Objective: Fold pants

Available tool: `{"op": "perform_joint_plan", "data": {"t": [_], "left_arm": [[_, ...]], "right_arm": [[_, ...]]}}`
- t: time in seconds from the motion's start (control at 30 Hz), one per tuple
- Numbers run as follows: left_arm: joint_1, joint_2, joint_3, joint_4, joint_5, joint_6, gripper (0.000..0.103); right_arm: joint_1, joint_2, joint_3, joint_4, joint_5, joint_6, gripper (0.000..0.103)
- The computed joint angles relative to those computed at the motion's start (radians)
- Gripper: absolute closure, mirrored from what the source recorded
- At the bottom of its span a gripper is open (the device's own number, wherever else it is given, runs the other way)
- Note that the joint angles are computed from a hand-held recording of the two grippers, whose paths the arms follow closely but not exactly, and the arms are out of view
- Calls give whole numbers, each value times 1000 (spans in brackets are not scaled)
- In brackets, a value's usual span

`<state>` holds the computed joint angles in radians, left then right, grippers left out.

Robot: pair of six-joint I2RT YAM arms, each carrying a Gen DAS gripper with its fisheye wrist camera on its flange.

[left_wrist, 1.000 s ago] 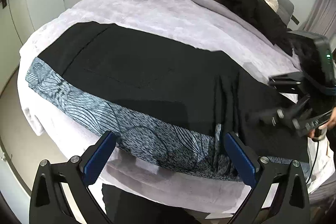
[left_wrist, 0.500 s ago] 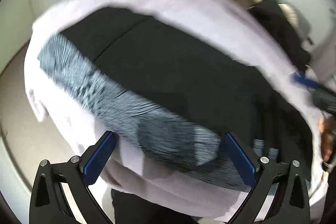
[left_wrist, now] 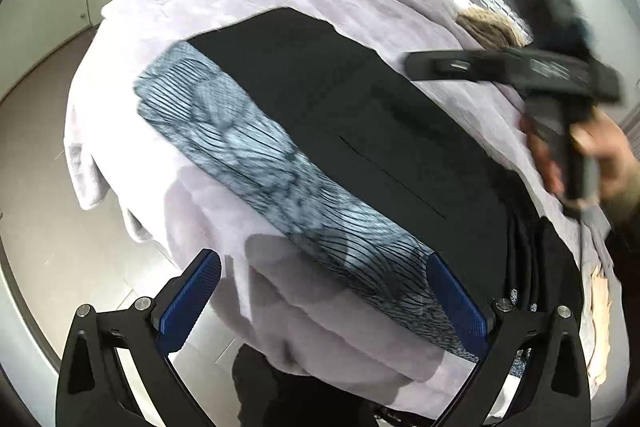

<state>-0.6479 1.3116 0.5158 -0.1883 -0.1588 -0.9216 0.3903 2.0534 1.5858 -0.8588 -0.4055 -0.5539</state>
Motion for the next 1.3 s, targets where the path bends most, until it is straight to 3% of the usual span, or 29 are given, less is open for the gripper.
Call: {"op": "perform_joint_plan", "data": {"t": [0.1, 0.2, 0.3, 0.37, 0.4, 0.47, 0.5, 0.6, 0.7, 0.83, 0.9, 1.0, 1.1, 1.13, 1.2, 1.23, 1.3], "left_arm": [[27, -45, -34, 3, 2, 33, 0], [63, -69, -65, 18, 6, 69, 0], [144, -88, -92, 33, 51, 119, 0], [202, -104, -113, 46, 80, 138, 0], [241, -113, -127, 61, 104, 150, 0], [310, -126, -148, 86, 152, 168, 0], [335, -122, -149, 95, 166, 177, 0], [410, -175, -165, 96, 223, 222, 0], [506, -229, -143, 56, 300, 334, 0], [645, -253, -58, -18, 434, 631, 0], [690, -166, 14, -13, 463, 744, 0], [738, -27, 111, -31, 647, 929, 0], [746, 179, 224, -107, 801, 1056, 0], [734, 261, 286, -176, 851, 1101, 0], [705, 314, 326, -229, 864, 1133, 0], [676, 312, 320, -208, 816, 1127, 0], [658, 308, 314, -203, 766, 1114, 15]], "right_arm": [[47, 197, 242, -126, 0, -3, 7], [79, 385, 465, -293, -72, -3, 6], [122, 326, 349, -170, -56, -13, 9], [111, 265, 268, -120, -97, -17, 26], [92, 215, 210, -84, -124, -20, 45], [53, 133, 127, -45, -169, -32, 63], [41, 92, 90, -30, -187, -37, 66], [30, -28, -1, -21, -231, -74, 68], [15, -137, -58, -57, -280, -143, 74], [-3, -235, -115, -97, -309, -226, 74], [-6, -245, -121, -106, -309, -243, 75], [6, -273, -174, -77, -307, -253, 75], [16, -286, -189, -63, -301, -262, 75], [21, -281, -184, -61, -299, -257, 75], [28, -258, -158, -62, -292, -254, 75], [31, -252, -151, -60, -279, -248, 75], [31, -254, -152, -47, -254, -228, 75]]}}
